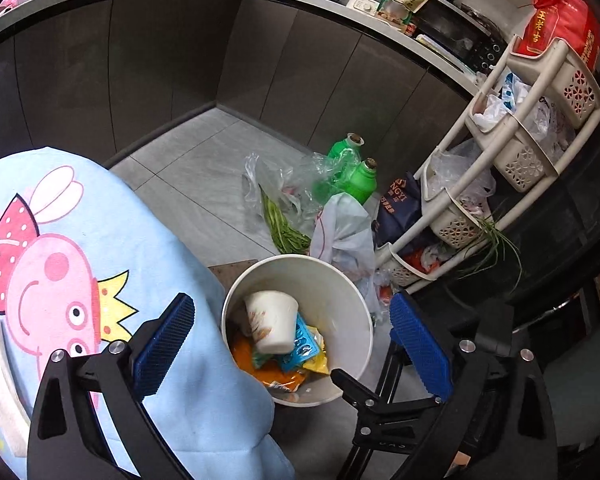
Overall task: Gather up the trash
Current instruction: 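Carry cup and blister pack to the white bucket and release them inside, then move both tools back over the table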
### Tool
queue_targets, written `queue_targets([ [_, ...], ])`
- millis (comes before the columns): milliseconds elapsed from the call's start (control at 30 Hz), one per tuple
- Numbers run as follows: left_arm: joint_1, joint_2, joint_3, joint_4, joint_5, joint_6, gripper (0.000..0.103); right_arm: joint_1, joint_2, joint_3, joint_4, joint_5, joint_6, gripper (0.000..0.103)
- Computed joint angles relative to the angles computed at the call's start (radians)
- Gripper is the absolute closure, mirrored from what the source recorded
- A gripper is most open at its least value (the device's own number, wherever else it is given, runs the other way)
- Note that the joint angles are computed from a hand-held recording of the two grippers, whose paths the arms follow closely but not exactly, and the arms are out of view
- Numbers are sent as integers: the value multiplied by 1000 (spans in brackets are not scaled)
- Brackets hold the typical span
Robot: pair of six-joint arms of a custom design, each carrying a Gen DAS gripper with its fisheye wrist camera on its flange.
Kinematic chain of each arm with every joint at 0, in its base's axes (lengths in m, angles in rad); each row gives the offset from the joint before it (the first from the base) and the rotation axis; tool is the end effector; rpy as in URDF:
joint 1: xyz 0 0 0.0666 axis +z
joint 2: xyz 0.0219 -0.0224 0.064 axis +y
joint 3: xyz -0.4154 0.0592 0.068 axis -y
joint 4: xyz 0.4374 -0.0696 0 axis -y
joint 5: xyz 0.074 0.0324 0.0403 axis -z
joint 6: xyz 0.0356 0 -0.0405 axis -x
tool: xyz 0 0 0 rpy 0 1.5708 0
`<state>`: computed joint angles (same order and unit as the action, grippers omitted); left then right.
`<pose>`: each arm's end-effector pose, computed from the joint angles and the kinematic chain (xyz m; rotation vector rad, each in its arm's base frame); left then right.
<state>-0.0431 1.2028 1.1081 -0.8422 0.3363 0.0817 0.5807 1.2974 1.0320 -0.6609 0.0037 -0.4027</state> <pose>0.4340 -0.0309 0.4145 0.0906 2.4929 -0.4729 0.3874 0.2536 0.3465 -0.2245 2.5333 0.3968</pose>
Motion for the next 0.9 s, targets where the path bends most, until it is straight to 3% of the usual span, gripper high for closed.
queue_targets([
  [500,47,-99,-2,-39,-33,-7,9,59,-40,69,-32,47,34,4],
  [900,194,-235,-8,-123,-19,-18,9,180,-24,181,-68,78,80,3],
])
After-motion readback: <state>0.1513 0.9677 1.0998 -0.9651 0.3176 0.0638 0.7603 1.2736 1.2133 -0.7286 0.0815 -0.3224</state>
